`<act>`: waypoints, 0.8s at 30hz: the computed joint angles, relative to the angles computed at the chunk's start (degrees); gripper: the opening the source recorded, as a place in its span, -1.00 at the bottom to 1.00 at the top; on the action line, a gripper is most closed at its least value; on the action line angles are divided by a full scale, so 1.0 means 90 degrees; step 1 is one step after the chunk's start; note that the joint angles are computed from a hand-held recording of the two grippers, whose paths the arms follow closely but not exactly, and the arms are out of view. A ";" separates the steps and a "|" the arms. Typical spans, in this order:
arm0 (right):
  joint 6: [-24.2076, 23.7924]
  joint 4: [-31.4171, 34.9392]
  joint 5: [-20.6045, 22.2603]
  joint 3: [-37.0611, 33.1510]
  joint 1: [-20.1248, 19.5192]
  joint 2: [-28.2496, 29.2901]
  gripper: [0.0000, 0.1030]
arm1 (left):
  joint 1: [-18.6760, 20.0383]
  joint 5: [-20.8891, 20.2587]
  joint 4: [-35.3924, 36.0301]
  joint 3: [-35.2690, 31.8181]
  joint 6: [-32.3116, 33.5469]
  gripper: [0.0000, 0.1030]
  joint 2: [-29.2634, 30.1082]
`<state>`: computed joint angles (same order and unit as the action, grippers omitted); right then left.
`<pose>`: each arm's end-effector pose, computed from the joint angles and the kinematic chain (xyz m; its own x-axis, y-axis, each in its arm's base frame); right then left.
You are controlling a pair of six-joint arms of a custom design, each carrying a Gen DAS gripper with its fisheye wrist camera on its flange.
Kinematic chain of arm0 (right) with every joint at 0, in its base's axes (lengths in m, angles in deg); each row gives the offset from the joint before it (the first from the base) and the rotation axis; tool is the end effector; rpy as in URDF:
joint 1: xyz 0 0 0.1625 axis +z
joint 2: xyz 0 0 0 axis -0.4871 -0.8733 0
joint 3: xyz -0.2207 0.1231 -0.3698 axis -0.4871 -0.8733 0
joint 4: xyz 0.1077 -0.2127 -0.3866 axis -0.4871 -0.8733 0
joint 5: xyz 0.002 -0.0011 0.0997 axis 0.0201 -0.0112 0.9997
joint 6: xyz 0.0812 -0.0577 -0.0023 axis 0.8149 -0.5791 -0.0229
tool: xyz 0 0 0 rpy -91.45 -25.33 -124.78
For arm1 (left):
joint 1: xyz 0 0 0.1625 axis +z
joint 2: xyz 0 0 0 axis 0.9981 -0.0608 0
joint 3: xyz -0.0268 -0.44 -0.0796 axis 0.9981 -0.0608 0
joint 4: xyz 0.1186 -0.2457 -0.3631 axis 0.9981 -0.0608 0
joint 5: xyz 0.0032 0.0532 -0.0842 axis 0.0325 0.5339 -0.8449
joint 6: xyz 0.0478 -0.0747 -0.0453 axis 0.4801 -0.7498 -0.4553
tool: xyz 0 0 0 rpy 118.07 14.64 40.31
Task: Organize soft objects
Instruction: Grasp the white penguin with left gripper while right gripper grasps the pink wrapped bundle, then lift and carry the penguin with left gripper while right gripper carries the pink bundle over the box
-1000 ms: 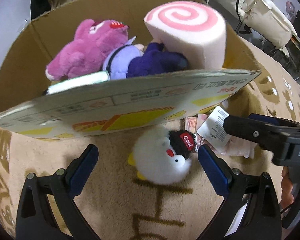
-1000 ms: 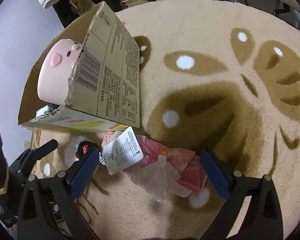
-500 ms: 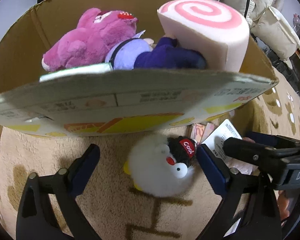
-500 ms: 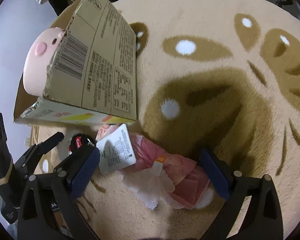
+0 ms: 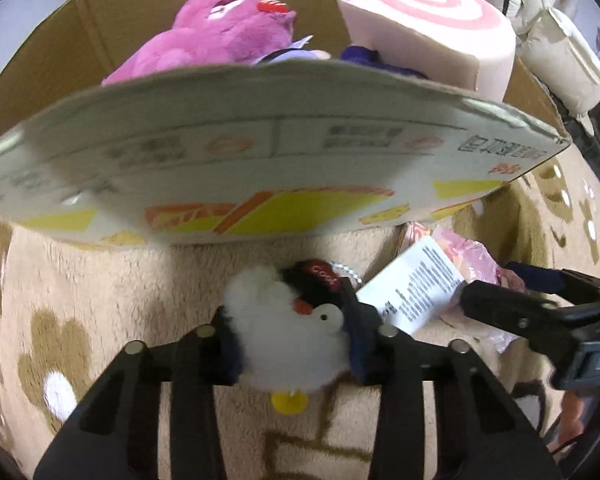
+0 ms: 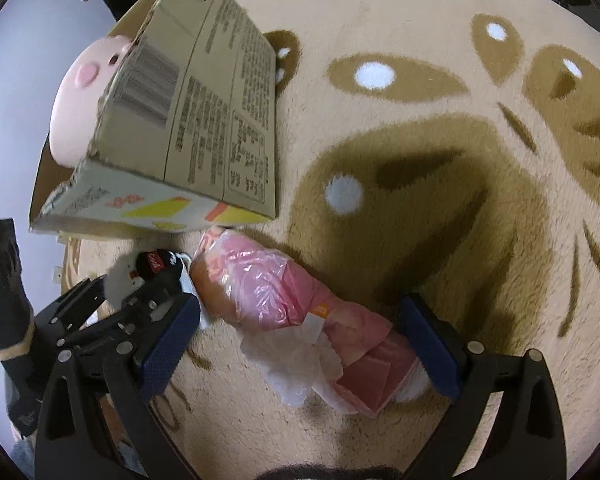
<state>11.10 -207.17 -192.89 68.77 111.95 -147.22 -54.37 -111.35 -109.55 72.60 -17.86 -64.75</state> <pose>0.0434 -0.4588 0.2781 -0.9267 -0.0243 0.3751 -0.1090 0.9724 -0.2062 -0.3302 -0.4357 0.0255 -0.7792 0.0816 -0.6215 0.2846 0.9295 -0.2347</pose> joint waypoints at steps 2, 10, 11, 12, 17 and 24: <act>-0.0055 -0.0063 -0.0156 0.0018 0.0049 0.0054 0.99 | -0.0009 -0.0013 0.0104 0.0027 -0.0097 -0.34 -0.0061; 0.0121 -0.0207 -0.0473 0.0195 0.0301 0.0247 0.99 | -0.0203 0.0162 0.0546 0.0189 -0.0424 -0.36 -0.0448; 0.0192 -0.0189 -0.0555 0.0199 0.0341 0.0285 0.96 | -0.0237 0.0200 0.0624 0.0220 -0.0500 -0.36 -0.0531; 0.0232 -0.0225 -0.0644 0.0206 0.0378 0.0320 0.94 | -0.0293 0.0244 0.0742 0.0225 -0.0602 -0.36 -0.0592; 0.0325 -0.0691 -0.1393 0.0328 0.0763 0.0669 0.79 | -0.0724 0.0458 0.1379 0.0316 -0.1184 -0.36 -0.0844; 0.0298 -0.0800 -0.1461 0.0512 0.1022 0.0693 0.31 | -0.1196 0.0583 0.2174 0.0412 -0.1748 -0.38 -0.1231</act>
<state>13.78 -214.37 -206.03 73.37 121.15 -140.98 -65.14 -106.10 -89.99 76.31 -33.59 -75.83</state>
